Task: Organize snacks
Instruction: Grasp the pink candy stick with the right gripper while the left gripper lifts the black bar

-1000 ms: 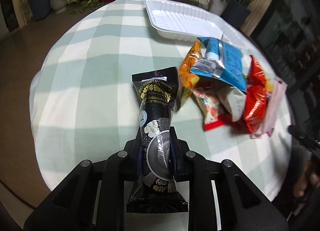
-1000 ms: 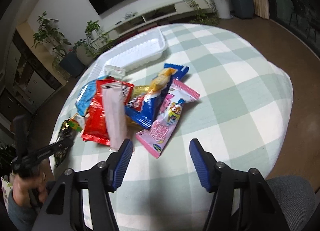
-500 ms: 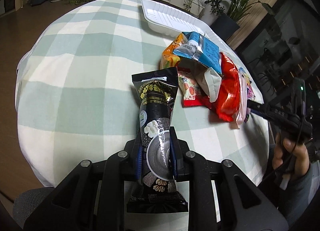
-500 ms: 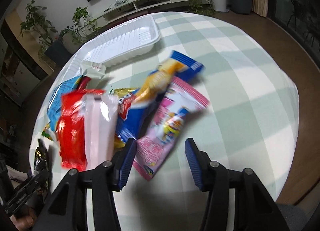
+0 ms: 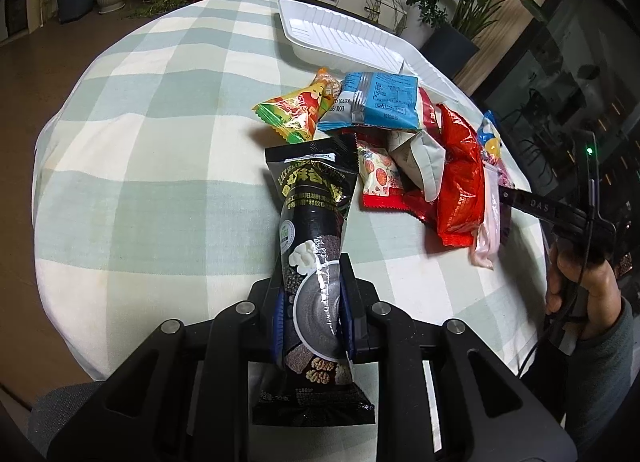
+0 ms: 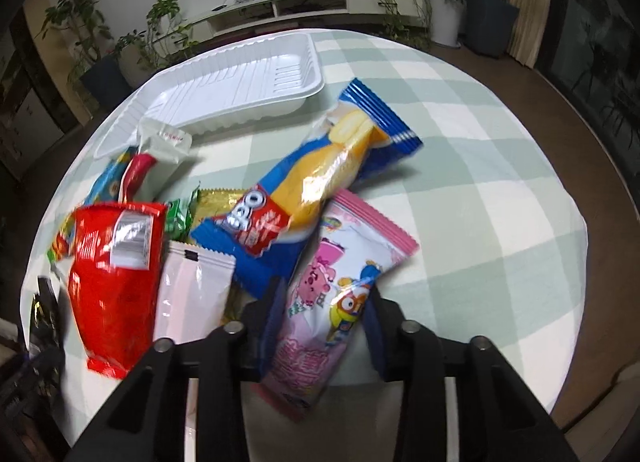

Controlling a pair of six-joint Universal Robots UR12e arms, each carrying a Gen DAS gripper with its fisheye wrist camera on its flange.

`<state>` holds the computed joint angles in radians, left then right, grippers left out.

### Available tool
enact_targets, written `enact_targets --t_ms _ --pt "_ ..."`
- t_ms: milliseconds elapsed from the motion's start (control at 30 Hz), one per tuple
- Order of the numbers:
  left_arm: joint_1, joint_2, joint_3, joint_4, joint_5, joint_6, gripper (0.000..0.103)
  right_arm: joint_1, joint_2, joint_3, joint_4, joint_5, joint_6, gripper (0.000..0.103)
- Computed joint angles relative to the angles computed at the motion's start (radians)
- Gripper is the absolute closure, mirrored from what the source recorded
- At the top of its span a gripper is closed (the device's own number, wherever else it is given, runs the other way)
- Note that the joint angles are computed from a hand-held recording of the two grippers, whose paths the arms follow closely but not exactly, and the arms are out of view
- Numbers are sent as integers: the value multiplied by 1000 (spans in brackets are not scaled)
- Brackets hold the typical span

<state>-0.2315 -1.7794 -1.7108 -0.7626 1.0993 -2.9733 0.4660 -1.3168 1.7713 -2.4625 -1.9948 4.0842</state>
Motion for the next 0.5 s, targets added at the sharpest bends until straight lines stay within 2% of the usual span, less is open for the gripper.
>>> enact_targets --t_ms 133,300,500 --pt "-7 4 -4 11 21 10 83 10 -16 20 -6 7 0 80" --pt "-5 6 -9 13 13 7 83 19 -36 53 -53 29 22 84" --pt "5 14 -17 9 -8 0 83 36 -73 102 -139 -4 76 86"
